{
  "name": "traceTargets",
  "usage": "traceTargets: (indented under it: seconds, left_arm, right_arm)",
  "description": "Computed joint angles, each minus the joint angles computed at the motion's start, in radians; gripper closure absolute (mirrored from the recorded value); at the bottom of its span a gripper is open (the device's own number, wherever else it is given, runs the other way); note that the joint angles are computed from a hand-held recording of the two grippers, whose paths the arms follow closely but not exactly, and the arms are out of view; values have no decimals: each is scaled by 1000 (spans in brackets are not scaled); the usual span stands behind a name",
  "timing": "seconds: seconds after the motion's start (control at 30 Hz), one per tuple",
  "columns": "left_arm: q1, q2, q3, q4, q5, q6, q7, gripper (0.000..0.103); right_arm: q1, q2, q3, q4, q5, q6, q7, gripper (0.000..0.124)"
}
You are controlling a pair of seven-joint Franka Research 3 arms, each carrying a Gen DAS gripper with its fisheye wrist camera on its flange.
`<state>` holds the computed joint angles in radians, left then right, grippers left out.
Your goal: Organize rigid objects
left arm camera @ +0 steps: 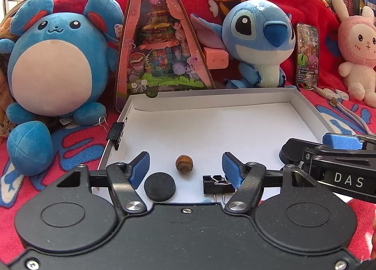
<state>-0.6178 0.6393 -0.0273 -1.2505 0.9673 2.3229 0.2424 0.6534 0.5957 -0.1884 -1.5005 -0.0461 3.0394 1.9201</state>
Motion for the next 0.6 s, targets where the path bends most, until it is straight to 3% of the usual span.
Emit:
traceTargets:
  seconds: [0.27,0.33,0.47,0.6]
  left_arm:
    - [-17,-144,-14,-193,114,41,-161,25]
    - [-12,-183,-31,-245,146,50,-204,25]
    - [-1,-241,-70,-327,193,47,-265,24]
    - [16,-288,-107,-400,218,49,-321,24]
  right_arm:
    - [149,-97,-159,-176,-32,123,53,39]
    - [224,-121,-235,-232,-26,159,60,39]
    - [295,-165,-291,-316,20,198,38,37]
    - [405,-195,-390,-396,79,228,26,36]
